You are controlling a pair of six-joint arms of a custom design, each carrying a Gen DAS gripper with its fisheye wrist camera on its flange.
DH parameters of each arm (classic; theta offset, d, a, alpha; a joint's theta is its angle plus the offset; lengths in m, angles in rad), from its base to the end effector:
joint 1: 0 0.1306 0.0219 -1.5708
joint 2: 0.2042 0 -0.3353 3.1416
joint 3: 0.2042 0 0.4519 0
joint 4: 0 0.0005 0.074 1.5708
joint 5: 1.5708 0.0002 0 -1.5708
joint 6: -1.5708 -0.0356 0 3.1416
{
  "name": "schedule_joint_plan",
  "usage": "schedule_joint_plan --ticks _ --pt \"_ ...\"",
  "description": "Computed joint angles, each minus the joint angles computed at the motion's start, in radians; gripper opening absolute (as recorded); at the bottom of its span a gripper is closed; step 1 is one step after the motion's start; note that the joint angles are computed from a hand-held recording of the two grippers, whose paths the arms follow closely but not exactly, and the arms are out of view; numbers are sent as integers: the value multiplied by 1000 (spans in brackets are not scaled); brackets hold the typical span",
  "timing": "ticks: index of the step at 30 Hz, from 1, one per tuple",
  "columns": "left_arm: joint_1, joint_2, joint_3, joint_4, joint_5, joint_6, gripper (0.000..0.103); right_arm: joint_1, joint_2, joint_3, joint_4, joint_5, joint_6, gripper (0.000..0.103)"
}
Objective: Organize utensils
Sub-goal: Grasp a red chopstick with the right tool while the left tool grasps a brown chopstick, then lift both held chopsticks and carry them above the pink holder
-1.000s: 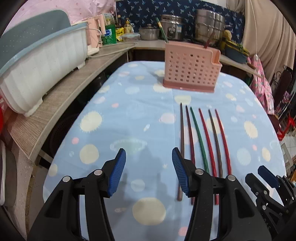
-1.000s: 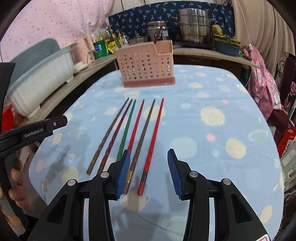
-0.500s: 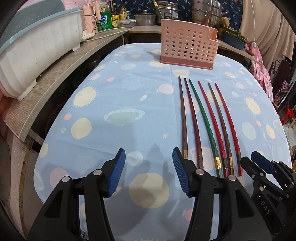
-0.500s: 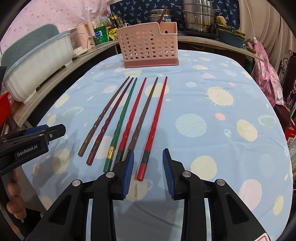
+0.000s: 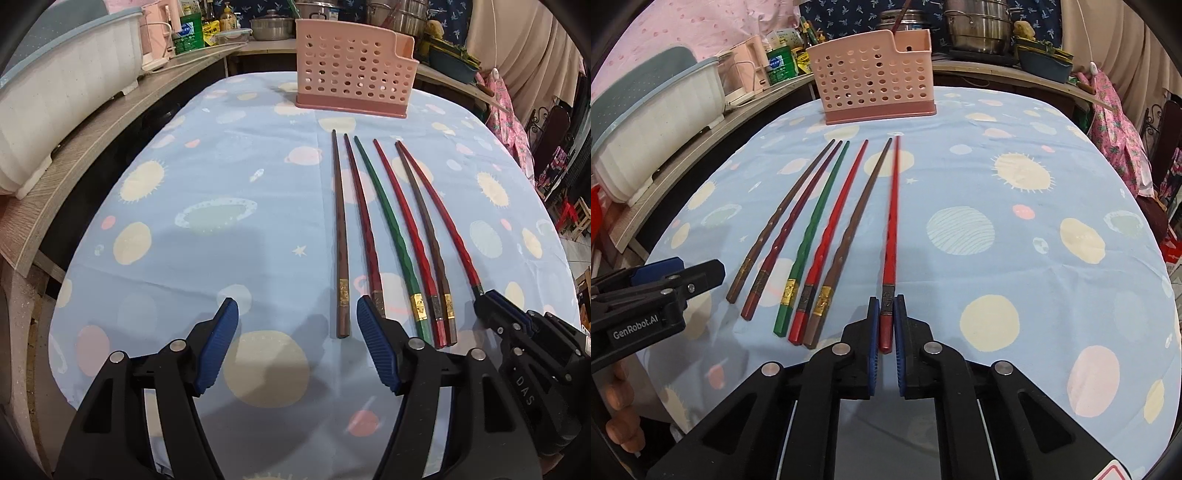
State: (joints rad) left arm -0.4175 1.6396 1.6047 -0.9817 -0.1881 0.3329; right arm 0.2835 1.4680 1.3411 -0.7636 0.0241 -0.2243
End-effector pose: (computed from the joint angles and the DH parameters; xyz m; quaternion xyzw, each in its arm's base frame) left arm 0.5703 -0.2462 0.3449 0.0148 0.9578 -0.0158 0.2865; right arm 0.5504 0.1589 0.3217 -0.0239 0.9423 0.0728 0.3258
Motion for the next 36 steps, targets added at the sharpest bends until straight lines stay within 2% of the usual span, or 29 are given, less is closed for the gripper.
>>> schedule_joint_plan --ticks 8,12,17,20,22,36 --pt "-4 41 25 -13 -2 0 63 -7 -7 -11 10 -4 -3 7" --pt "-2 58 38 -14 -8 2 59 -7 -8 -12 11 -4 -3 7" --pt "-1 67 50 -10 -3 -7 43 -8 -10 -14 13 -1 1 7" --pt "1 69 54 -8 5 -14 26 -8 -9 -14 13 -4 -1 7" --pt "3 70 57 -11 19 -18 10 -9 -10 -13 11 -8 -2 7" --pt "11 34 45 -10 55 -3 7 -42 -50 -9 25 -35 -36 7"
